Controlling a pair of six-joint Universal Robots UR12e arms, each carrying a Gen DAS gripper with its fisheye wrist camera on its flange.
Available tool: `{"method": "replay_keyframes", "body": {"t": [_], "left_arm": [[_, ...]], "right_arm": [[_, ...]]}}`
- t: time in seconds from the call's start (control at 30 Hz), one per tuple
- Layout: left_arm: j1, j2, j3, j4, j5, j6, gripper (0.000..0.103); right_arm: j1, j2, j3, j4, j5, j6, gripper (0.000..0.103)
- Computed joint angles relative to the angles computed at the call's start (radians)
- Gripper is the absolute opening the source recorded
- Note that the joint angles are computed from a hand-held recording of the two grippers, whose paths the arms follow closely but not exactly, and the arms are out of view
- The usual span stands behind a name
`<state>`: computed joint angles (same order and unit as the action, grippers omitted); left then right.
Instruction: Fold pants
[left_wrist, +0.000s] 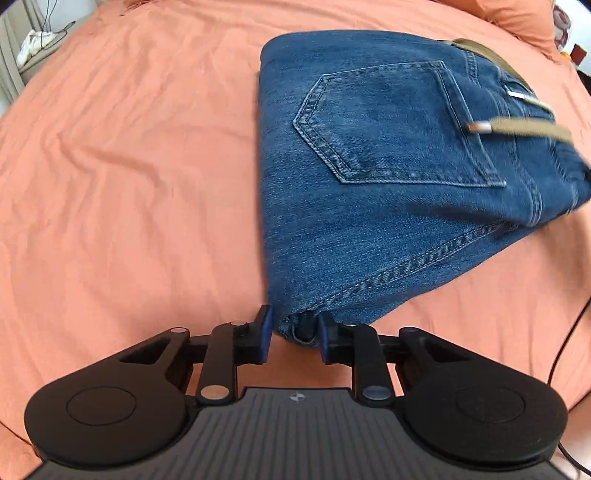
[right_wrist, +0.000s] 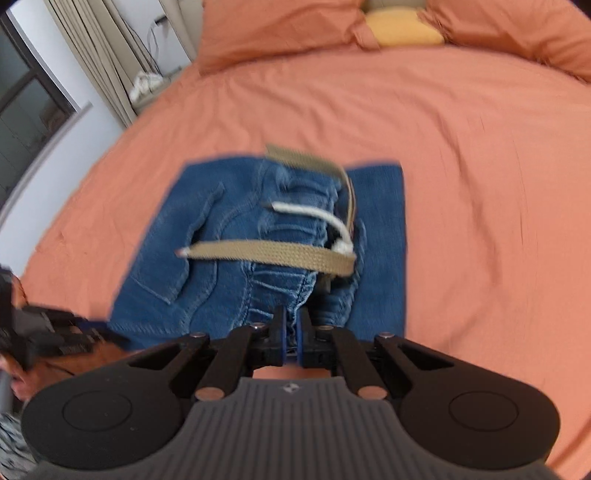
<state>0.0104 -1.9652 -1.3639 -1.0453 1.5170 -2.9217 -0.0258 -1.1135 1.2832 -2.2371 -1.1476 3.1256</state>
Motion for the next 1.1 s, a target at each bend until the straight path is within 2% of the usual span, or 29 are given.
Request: {"method": "replay_keyframes", "body": {"t": [0.1, 0.17, 0.27, 0.37, 0.47, 0.5, 0.53, 0.57, 0.6, 0.63, 0.73, 0.8, 0.87, 0.97, 1.0, 1.03, 1.07, 1.1], "left_arm": [[-0.002, 0.001, 0.009, -0.004, 0.0, 0.026, 0.029], [0.004, 0.005, 0.018, -0.034, -0.021, 0.054, 0.031], [0.02, 0.019, 0.023, -0.036, -0.074, 0.071, 0.032], [0.032, 0.021, 0.03, 0.017, -0.128, 0.061, 0.032], [0.026, 0.013, 0.031, 0.081, -0.142, 0.059, 0.032], [0.026, 0.008, 0.042, 0.06, -0.152, 0.069, 0.033], [0.02, -0.011, 0.073, -0.003, -0.133, 0.084, 0.032], [0.007, -0.042, 0.122, -0.108, -0.086, 0.101, 0.032], [-0.003, -0.069, 0.155, -0.176, -0.049, 0.11, 0.032], [-0.006, -0.083, 0.168, -0.203, -0.035, 0.116, 0.032], [0.0, -0.113, 0.214, -0.264, -0.049, 0.07, 0.032], [-0.007, -0.109, 0.218, -0.272, -0.025, 0.128, 0.032], [-0.007, -0.1, 0.213, -0.268, -0.016, 0.159, 0.032], [0.004, -0.095, 0.218, -0.27, -0.051, 0.142, 0.032], [0.01, -0.089, 0.212, -0.255, -0.066, 0.15, 0.032], [0.016, -0.081, 0.204, -0.23, -0.085, 0.15, 0.032], [0.024, -0.072, 0.191, -0.197, -0.11, 0.146, 0.032], [0.032, -0.066, 0.184, -0.169, -0.138, 0.137, 0.032]], "right_arm": [[0.005, 0.009, 0.017, 0.037, -0.034, 0.008, 0.0], [0.011, 0.019, 0.021, 0.056, -0.056, 0.005, 0.0], [0.016, 0.035, 0.018, 0.066, -0.077, 0.008, 0.0], [0.03, 0.052, -0.004, 0.072, -0.109, 0.004, 0.0], [0.038, 0.053, -0.011, 0.074, -0.135, -0.019, 0.0], [0.043, 0.052, -0.012, 0.073, -0.142, -0.017, 0.0], [0.043, 0.051, -0.01, 0.07, -0.144, -0.014, 0.0], [0.043, 0.05, -0.008, 0.067, -0.145, -0.008, 0.001], [0.043, 0.05, -0.007, 0.066, -0.145, 0.0, 0.001], [0.042, 0.05, -0.008, 0.065, -0.146, 0.005, 0.001], [0.046, 0.052, -0.011, 0.06, -0.159, 0.009, 0.005], [0.047, 0.047, -0.007, 0.056, -0.182, -0.009, 0.007], [0.051, 0.046, -0.012, 0.055, -0.203, -0.02, 0.019], [0.051, 0.043, -0.017, 0.031, -0.2, -0.021, 0.024], [0.047, 0.04, -0.015, 0.013, -0.189, -0.013, 0.033], [0.04, 0.034, -0.005, -0.016, -0.168, 0.004, 0.047], [0.032, 0.032, 0.001, -0.049, -0.139, 0.031, 0.054], [0.024, 0.034, 0.003, -0.079, -0.111, 0.067, 0.065]]}}
